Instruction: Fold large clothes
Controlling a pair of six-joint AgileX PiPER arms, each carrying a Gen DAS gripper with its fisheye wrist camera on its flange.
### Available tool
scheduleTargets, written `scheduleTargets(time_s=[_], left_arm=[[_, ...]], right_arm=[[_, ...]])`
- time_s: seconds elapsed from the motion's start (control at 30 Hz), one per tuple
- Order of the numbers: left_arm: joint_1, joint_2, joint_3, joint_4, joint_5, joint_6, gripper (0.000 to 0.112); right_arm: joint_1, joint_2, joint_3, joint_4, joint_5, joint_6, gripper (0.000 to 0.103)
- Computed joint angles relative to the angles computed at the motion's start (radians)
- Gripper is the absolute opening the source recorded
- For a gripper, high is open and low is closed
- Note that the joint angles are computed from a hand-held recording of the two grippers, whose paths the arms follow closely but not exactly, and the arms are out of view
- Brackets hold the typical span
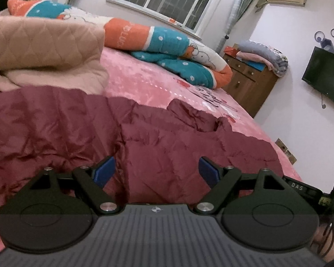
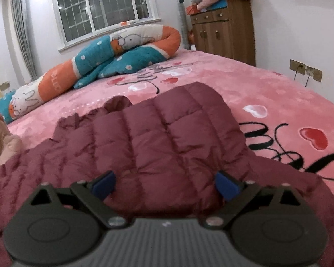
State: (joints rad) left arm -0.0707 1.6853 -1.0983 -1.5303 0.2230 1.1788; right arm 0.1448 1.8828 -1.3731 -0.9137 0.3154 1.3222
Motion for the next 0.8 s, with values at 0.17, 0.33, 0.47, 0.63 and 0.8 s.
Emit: scheduleTargets(time_s=[0.17, 0.33, 0.47, 0.63, 0.8], left_arm=[[0.001, -0.104, 0.056, 0.175, 0.000, -0.159, 0.100], [0.001, -0.225, 0.135, 0.314, -0.003, -0.265, 0.101], [0.006, -0.298, 0.161, 0.543, 0.009, -0.472, 0.101], [0.017, -0.386, 0.191, 0.708, 0.027, -0.624, 0.101], [0.038, -0.488, 0.213, 0.872, 0.070, -0.763, 0.102]], right_arm=[[0.053, -0.066, 0.053, -0.110, 0.061, 0.107, 0.096], [0.121, -0.124, 0.100, -0.151, 0.143, 0.142, 0.096], [0.159, -0.170, 0.124, -0.131, 0.175, 0.121, 0.096], [0.230, -0.234, 0.145, -0.163, 0.243, 0.157, 0.096], [0.296, -0.284, 0.147, -0.176, 0.309, 0.157, 0.096]])
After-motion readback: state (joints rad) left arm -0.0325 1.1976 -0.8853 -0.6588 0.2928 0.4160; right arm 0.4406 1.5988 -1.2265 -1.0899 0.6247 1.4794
